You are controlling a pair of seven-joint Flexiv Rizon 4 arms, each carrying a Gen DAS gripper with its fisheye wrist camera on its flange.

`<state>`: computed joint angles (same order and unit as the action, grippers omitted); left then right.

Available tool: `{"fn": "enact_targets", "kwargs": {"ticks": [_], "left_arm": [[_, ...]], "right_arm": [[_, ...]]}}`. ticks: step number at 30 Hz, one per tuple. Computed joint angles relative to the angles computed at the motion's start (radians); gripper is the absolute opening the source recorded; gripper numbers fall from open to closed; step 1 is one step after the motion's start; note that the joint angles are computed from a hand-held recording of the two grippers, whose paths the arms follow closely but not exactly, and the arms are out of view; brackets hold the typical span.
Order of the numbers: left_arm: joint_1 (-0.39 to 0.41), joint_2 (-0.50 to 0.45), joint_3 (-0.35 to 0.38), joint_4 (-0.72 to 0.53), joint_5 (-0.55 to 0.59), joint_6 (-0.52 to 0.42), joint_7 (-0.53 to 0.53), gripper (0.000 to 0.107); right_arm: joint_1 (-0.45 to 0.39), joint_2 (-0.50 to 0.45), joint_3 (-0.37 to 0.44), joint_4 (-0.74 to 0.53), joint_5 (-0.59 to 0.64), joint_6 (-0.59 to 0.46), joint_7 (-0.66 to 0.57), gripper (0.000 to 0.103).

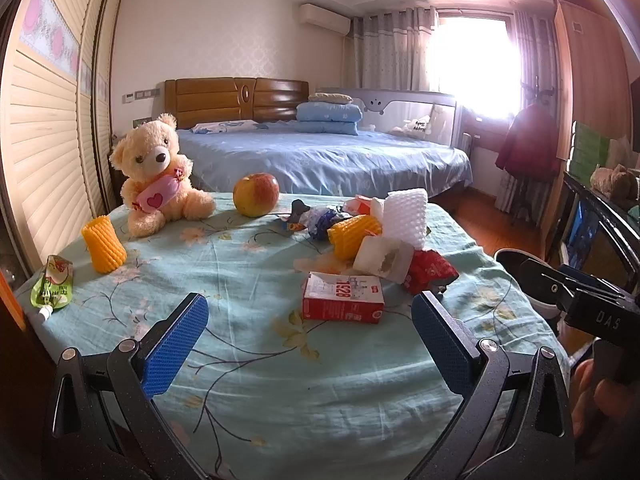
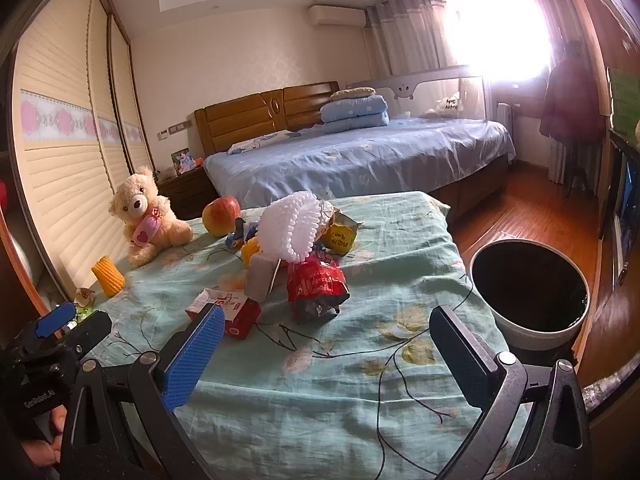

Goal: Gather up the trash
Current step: 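Move both tools toward the trash pile on the bed, then grasp the red snack bag with the right tool while the left tool grasps the white milk carton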

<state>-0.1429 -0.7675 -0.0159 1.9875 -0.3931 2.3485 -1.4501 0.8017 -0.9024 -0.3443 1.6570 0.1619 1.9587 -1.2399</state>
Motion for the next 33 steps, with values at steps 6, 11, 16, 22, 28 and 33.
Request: {"fn": "enact_targets", "kwargs": {"ticks": [6,11,16,22,28,33], "left_arm": [[0.022,-0.004,-0.007,-0.007,0.022,-0.037,-0.003,0.103],[0.055,-0.018,-0.017,-0.035,0.069,-0.092,-0.008,0.103],[0.147,-0.041,-0.069,-0.086,0.183,-0.191,-0.022,0.103],[0.264,-0.072,-0.136,-0.191,0.345,-0.359,0.050,0.103],[0.434,-0.127,-0.321,-0.293,0.451,-0.531,0.202,0.103],[0.476,-0.172,-0.394,-0.368,0.436,-0.644,0.351,0.103]], "right_arm": [[-0.047,0.005,0.053,-0.009,-0.038,-0.010,0.004,0.103],[-0.124,0.002,0.133,-0.036,-0.111,-0.033,0.014,0.103],[-0.218,-0.013,0.221,-0.080,-0.205,-0.086,0.037,0.102],[-0.328,-0.052,0.330,-0.152,-0.323,-0.185,0.076,0.102],[-0.391,-0.091,0.398,-0.230,-0.405,-0.272,0.094,0.102],[-0.439,-0.140,0.472,-0.326,-0.445,-0.353,0.081,0.101]]}}
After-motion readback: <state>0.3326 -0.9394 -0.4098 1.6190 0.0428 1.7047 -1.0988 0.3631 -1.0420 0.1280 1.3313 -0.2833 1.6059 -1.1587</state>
